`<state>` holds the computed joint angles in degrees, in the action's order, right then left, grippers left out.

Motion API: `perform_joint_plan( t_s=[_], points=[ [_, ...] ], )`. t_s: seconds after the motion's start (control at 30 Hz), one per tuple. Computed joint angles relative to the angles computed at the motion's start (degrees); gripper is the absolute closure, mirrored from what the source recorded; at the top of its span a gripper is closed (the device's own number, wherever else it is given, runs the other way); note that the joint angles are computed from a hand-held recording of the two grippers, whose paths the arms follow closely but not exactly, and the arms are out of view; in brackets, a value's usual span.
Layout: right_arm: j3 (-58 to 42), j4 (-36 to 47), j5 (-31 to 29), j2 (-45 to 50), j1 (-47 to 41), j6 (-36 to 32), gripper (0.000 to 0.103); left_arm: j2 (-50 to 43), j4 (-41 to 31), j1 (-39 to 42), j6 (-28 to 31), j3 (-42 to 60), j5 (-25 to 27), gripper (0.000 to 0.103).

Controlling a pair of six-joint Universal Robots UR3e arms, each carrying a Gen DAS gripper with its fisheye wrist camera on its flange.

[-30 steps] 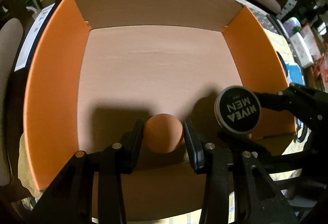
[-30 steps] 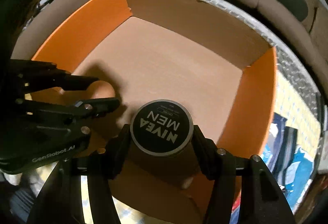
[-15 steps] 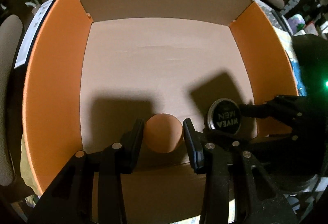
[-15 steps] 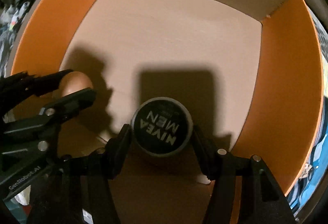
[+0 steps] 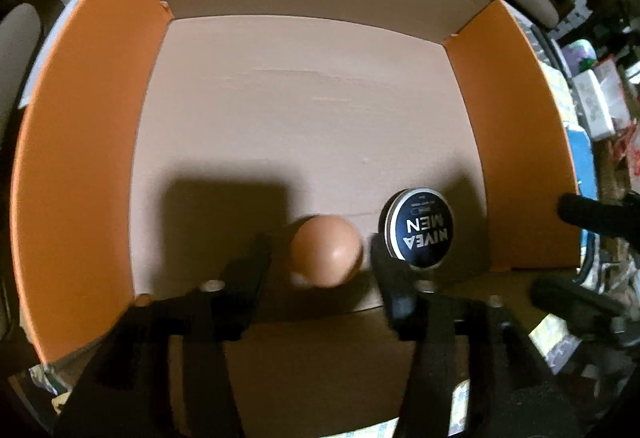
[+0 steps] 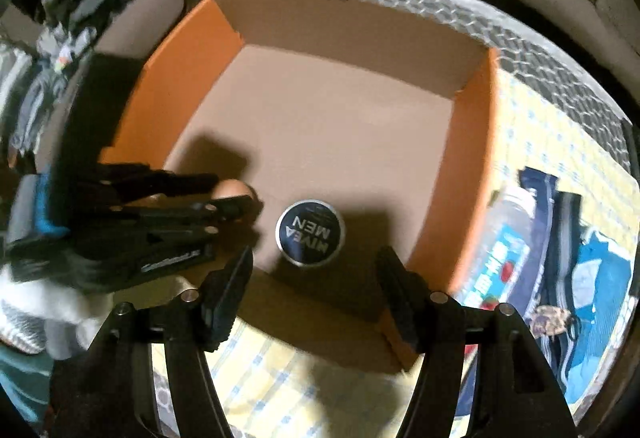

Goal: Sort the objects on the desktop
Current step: 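Carry the ball and tin into the orange box and release both, then grasp the keychain tag by its ring with the left gripper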

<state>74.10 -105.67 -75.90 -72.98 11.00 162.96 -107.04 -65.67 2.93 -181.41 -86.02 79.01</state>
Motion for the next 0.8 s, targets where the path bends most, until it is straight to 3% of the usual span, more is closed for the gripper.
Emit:
perform_joint_plan(
  t_s=[0.27,0.4,0.57,0.8],
  points=[
    [8.26,-2.21,3.42,-11.78,-7.08,0.25,0.037,9.0,1.86,0.78,-1.63,-4.85,-1.91,0.04],
    [16.05,-1.9,5.4,-20.62,-15.72,-2.52,0.037,12.52,2.82,-1.26,-2.78,-5.68,-2.42,0.039],
    [27.0,1.7,9.38,-34.29,-32.48,-9.57,0.037,12.27,3.63,-9.78,-5.05,-2.35,0.77,0.039],
    [35.87,6.99,11.42,-45.52,-52.11,-19.39,0.036,6.58,6.68,-22.7,-8.18,5.1,3.91,0.039]
  ],
)
